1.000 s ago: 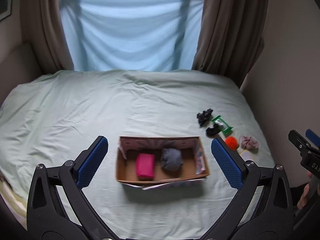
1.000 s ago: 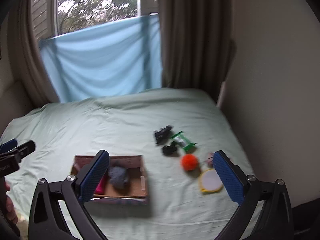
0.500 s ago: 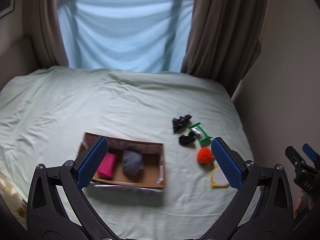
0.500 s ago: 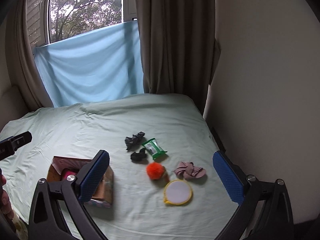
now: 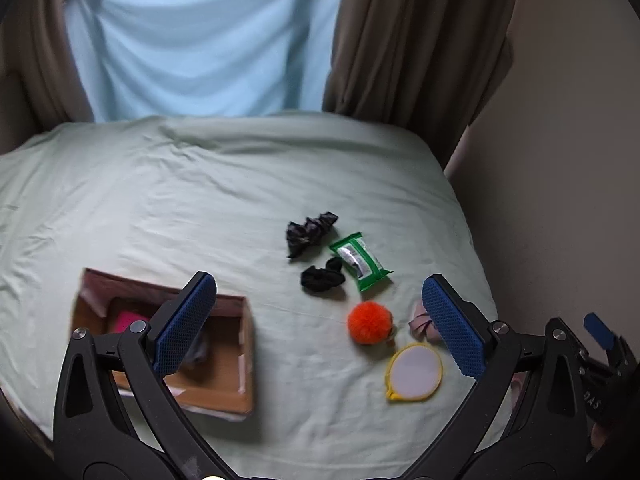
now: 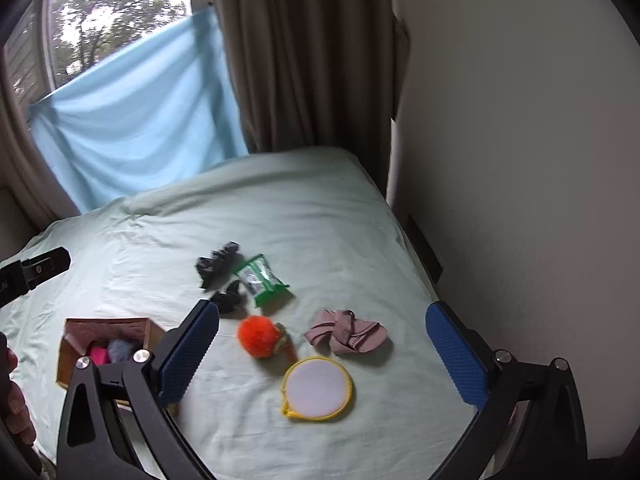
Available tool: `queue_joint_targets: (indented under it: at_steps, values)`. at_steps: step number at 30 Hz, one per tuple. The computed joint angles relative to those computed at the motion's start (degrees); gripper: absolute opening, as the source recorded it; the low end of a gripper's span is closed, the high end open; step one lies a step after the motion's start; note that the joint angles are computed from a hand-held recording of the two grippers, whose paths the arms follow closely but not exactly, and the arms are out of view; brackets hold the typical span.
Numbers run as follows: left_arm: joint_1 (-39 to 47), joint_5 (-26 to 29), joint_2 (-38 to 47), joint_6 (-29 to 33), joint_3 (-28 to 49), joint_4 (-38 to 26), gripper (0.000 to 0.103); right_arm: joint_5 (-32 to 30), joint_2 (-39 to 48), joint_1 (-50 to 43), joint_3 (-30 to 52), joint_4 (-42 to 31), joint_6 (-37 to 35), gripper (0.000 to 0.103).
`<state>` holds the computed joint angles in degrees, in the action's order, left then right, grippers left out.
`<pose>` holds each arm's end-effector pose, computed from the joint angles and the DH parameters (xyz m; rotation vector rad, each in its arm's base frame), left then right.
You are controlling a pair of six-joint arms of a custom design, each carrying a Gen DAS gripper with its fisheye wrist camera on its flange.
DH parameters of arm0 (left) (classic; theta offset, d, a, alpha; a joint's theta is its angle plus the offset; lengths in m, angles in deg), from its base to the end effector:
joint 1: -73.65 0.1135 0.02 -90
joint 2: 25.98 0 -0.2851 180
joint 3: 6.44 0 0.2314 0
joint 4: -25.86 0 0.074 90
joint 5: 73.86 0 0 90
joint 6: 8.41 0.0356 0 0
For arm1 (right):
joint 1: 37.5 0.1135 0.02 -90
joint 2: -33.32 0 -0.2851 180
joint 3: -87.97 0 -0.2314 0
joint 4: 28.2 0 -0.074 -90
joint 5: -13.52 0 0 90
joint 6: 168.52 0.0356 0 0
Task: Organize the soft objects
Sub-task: 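Lift both tools away from the box toward the remaining items, then grasp the black scrunchie with the left tool while the right tool grasps the pink fabric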
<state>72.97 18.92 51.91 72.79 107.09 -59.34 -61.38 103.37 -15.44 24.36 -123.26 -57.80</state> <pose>0.2193 -0.0043 0.4437 -0.1509 2.4342 -0.1332 0.1462 0.0492 0.4675 0.0910 2.3811 0.0332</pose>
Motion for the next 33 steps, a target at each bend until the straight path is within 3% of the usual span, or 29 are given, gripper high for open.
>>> queue_joint_targets:
  at_steps: [7,17,26,33]
  values:
    - [-4.37,-1.97,8.44,-1.76,-12.85,16.59,0.103,-5.57,-1.61,-10.95,-18.18,16.53,-4.97,0.103]
    - [-4.69,-3.27,24.71,-0.11,-20.89,33.97,0.102,-7.23,4.76,-14.47,-38.62,38.01,-4.43,0.103]
    - [-5.08,-3.69,36.08,1.53,-21.65,41.54,0.097,-4.99,12.41,-12.63,-48.94,52.90,-5.15,0.103]
    - [-4.29,-3.25,42.24,1.13,-20.42,43.68,0.092,-2.97,20.38,-12.41,-51.18,58.41,-6.16,0.103]
